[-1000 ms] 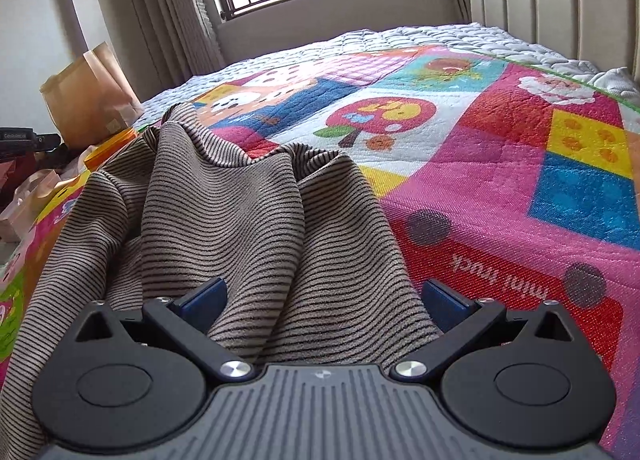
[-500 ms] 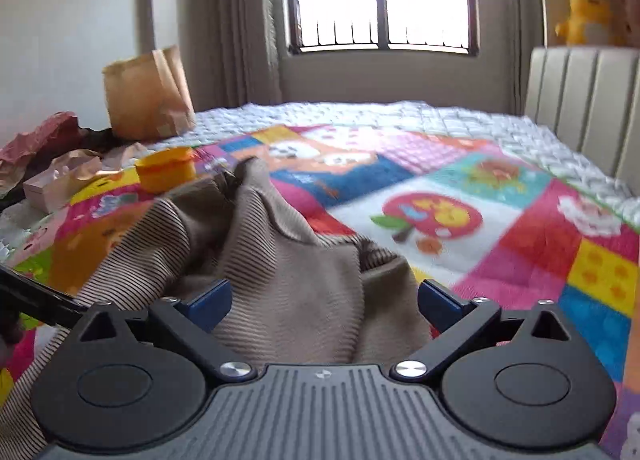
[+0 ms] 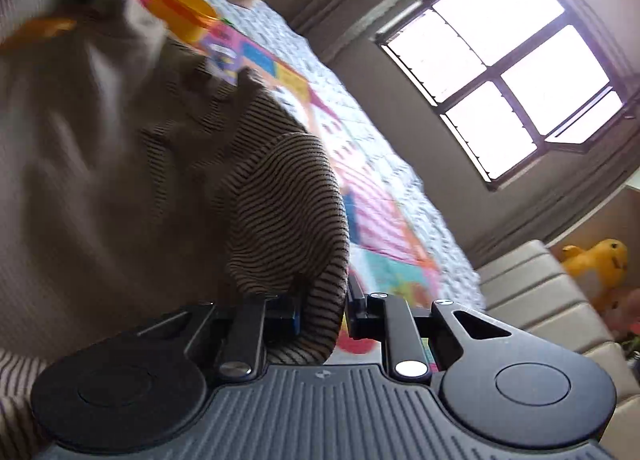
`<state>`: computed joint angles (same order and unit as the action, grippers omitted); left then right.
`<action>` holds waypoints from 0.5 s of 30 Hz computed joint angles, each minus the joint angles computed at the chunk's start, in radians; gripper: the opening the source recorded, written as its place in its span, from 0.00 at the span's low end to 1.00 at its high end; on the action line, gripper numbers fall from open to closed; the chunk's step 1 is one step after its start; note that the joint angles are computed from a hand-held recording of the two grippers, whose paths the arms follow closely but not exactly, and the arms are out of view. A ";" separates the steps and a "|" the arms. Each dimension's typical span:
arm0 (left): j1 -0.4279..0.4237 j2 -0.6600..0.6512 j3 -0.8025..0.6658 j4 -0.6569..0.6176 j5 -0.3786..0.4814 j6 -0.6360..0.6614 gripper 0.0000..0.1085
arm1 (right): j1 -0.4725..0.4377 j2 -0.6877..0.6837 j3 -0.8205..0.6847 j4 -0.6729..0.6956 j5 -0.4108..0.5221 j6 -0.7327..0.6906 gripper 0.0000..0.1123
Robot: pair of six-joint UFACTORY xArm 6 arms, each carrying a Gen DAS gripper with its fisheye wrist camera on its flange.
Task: Fold clothes
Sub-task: 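Grasp the shirt with both grippers and lift it to shake it out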
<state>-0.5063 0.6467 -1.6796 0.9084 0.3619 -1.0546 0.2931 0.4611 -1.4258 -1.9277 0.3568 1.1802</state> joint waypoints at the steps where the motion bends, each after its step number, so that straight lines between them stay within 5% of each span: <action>1: 0.010 0.026 -0.038 0.008 0.026 0.007 0.14 | -0.014 0.033 -0.045 0.005 0.029 -0.010 0.16; 5: 0.024 0.161 -0.212 0.016 0.121 0.089 0.22 | -0.059 0.200 -0.236 0.142 0.098 -0.133 0.18; 7: 0.032 0.187 -0.242 -0.032 0.138 0.097 0.27 | -0.081 0.257 -0.294 0.238 0.096 -0.208 0.38; 9: 0.037 0.169 -0.217 -0.032 0.142 0.056 0.42 | -0.102 0.270 -0.302 0.283 0.080 -0.210 0.47; 13: 0.044 0.054 -0.063 0.038 0.061 -0.115 0.49 | -0.166 0.131 -0.165 0.264 -0.099 0.071 0.52; 15: 0.048 -0.018 0.036 0.082 -0.036 -0.212 0.69 | -0.199 0.025 -0.071 0.207 -0.228 0.238 0.52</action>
